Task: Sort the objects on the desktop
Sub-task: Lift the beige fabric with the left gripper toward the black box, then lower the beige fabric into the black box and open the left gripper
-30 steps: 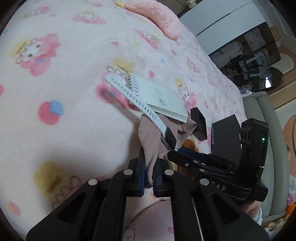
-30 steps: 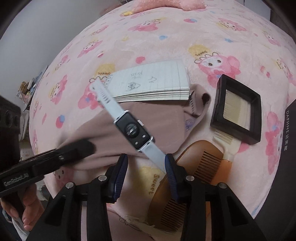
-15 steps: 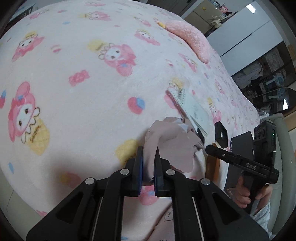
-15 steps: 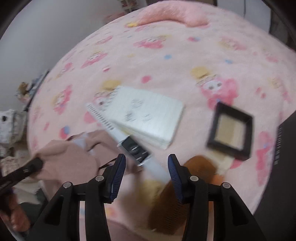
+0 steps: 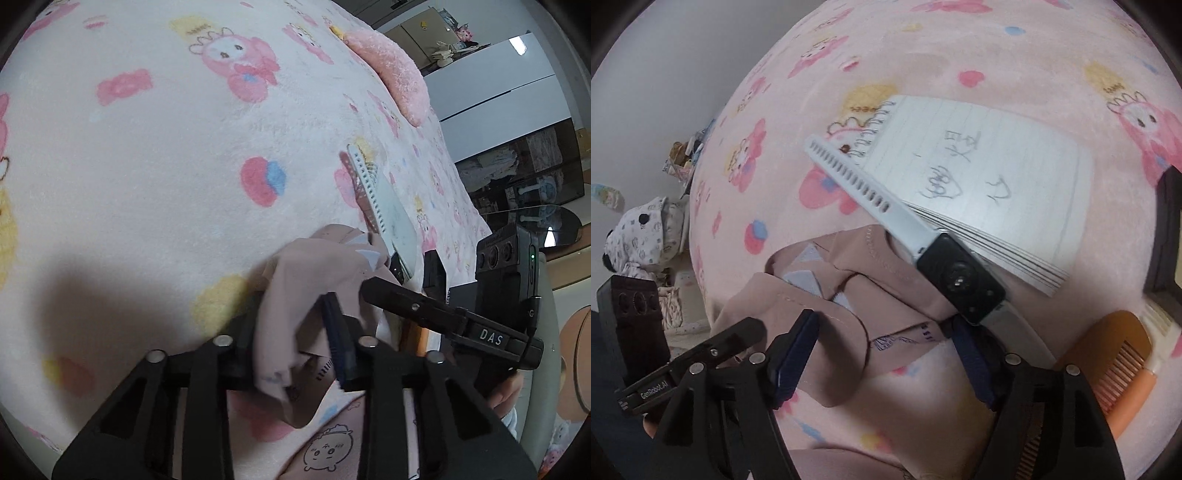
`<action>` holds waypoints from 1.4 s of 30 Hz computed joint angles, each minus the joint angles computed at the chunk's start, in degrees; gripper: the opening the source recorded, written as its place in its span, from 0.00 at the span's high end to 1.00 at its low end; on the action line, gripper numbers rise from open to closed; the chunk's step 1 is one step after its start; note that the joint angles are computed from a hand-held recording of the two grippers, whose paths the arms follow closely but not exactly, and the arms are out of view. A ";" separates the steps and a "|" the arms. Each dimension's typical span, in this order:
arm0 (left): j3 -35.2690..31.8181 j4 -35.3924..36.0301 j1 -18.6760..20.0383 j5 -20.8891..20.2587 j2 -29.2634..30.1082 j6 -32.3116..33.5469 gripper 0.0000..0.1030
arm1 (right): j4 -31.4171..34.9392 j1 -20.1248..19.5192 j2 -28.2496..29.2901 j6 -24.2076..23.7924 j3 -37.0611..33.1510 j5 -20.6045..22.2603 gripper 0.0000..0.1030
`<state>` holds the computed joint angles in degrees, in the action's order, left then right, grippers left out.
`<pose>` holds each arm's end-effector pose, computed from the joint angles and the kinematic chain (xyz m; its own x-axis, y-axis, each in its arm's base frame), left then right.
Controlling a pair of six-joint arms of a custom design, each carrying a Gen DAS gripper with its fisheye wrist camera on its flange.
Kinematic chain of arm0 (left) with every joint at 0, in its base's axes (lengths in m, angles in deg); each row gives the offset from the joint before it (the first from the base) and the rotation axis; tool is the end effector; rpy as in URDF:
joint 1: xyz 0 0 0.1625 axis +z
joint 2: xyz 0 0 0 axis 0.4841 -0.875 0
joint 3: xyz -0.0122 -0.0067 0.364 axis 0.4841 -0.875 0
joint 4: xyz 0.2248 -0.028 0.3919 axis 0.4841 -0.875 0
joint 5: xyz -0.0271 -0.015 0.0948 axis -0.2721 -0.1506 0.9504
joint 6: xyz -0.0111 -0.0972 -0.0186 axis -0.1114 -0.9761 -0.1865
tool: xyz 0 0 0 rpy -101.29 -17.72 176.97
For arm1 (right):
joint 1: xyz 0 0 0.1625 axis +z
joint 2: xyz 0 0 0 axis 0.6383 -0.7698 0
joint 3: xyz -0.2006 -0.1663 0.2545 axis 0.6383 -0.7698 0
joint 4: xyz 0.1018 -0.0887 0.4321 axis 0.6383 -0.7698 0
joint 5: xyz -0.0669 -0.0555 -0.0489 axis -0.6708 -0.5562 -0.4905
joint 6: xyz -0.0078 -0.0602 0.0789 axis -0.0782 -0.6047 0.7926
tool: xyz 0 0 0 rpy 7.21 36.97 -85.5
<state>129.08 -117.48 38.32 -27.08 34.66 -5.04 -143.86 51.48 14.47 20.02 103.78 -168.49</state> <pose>-0.0811 -0.6519 0.0915 -0.9264 -0.3735 -0.0485 -0.2769 0.7626 -0.5845 0.1268 -0.7976 0.0552 -0.8808 -0.4384 0.1788 -0.4156 0.8968 0.1517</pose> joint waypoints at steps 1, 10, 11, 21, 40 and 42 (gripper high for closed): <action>-0.30 -0.49 -0.17 -0.13 0.18 0.42 0.92 | 0.46 0.04 -0.08 -1.40 0.02 1.71 0.49; -1.63 -1.89 -5.86 0.76 0.14 8.70 0.94 | -6.26 1.05 -9.46 -4.91 10.30 8.69 0.89; -2.38 -1.31 -6.68 0.85 0.53 9.68 0.94 | -8.05 1.44 -10.37 -4.90 11.30 8.94 0.89; -13.49 3.95 -12.96 -7.60 9.35 17.97 0.94 | -16.49 -1.64 -29.46 -5.62 25.13 9.48 0.89; -69.13 42.98 -18.97 -1.82 48.97 19.33 0.91 | -20.10 -15.01 -38.99 -3.80 22.88 3.29 0.86; -68.31 44.39 -19.56 3.31 48.33 17.55 0.85 | -15.95 -15.61 -37.44 -3.31 20.82 0.92 0.86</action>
